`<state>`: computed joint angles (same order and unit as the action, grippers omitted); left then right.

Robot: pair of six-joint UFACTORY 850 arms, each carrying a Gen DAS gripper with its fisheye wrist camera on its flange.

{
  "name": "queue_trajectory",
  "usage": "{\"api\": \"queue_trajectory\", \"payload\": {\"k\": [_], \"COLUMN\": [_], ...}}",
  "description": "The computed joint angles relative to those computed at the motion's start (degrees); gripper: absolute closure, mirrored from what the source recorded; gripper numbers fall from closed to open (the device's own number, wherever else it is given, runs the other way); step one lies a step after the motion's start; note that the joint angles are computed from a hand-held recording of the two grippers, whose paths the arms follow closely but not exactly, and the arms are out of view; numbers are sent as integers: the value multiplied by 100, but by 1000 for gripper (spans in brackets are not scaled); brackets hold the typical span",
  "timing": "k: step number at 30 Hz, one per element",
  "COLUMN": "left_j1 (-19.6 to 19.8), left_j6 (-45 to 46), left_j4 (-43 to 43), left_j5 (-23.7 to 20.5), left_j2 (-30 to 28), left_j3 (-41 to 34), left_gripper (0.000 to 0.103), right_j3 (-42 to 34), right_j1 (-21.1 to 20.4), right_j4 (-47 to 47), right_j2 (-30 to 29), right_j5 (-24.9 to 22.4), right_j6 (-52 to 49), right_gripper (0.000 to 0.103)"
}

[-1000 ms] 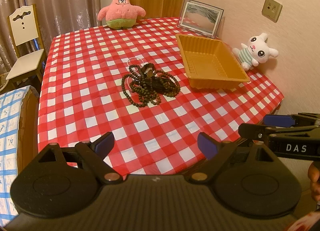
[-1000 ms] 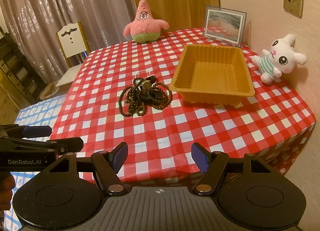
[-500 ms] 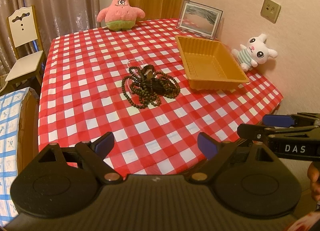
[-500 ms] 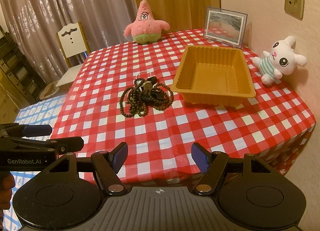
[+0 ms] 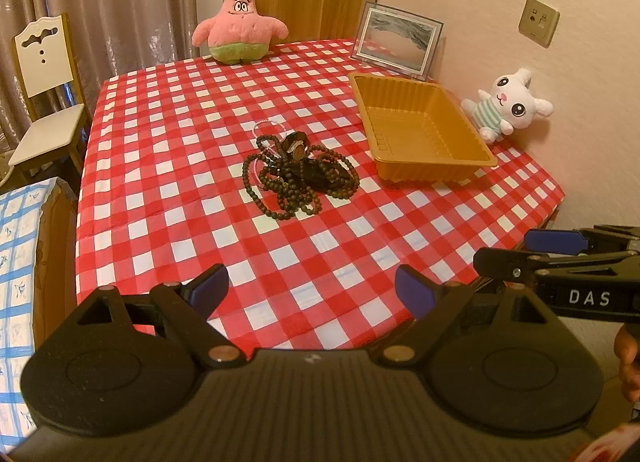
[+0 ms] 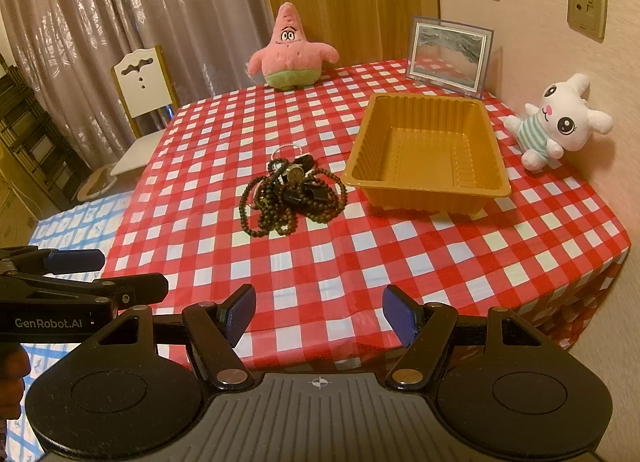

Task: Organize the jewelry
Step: 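Grasp the rim of the orange tray with the right gripper and lift it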

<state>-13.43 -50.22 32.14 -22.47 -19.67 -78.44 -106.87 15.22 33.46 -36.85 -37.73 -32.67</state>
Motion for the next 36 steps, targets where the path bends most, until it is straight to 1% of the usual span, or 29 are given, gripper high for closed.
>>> {"api": "queue_trajectory", "payload": {"k": [4,8,9,11,13,14,15,17,18,19,20,21,23,24,26,28,29,31,33,36], "left_j1": [-1,14,-2,31,47,67,143,261,254,221,253,217,258,275,306,332,330,331,351,353], "left_j6": [-4,75,-27,70,36,15,177,408,330,41,-44,-369,-526,-624,-766,-928,-1039,-1211,-1173,-1216], "left_j4": [6,-60,23,-34,66,173,69,-43,19,265,372,649,829,922,1034,1164,1266,1422,1352,1352], "left_j5": [2,-13,2,-63,-80,-70,-67,-32,7,105,162,248,300,306,283,273,213,160,166,104], "left_j2": [3,-28,4,-118,-144,-200,-34,-195,-192,-155,-224,-177,-292,-360,-511,-644,-763,-909,-1082,-1336], "left_j3": [5,-53,8,-196,-248,-331,-175,-406,-361,-177,-233,-49,-122,-171,-300,-405,-525,-665,-842,-1123], "left_gripper": [14,14,14,14,14,14,14,14,14,14,14,14,14,14,14,14,14,15,15,15], "right_j3": [-76,-65,21,63,134,123,135,153,179,185,188,204,162,141,29,-101,-215,-502,-879,-1399], "right_j1": [17,16,11,10,-7,-24,-30,-62,-82,-96,-120,-142,-204,-253,-300,-384,-411,-476,-510,-572], "right_j4": [-30,-15,22,71,147,190,182,232,274,242,264,300,332,473,346,610,525,464,72,60], "right_j2": [-35,-28,16,17,29,0,-5,-37,-43,-61,-78,-93,-179,-238,-377,-542,-654,-916,-1221,-1658], "right_j5": [-38,-34,3,31,87,135,190,362,481,605,701,819,1019,1124,1304,1466,1543,1594,1636,1739], "right_j6": [69,72,23,10,-2,19,55,51,21,63,52,41,94,-12,153,-43,82,203,653,803], "right_gripper": [33,33,33,33,33,33,33,33,33,33,33,33,33,33,33,33,33,33,33,33]}}
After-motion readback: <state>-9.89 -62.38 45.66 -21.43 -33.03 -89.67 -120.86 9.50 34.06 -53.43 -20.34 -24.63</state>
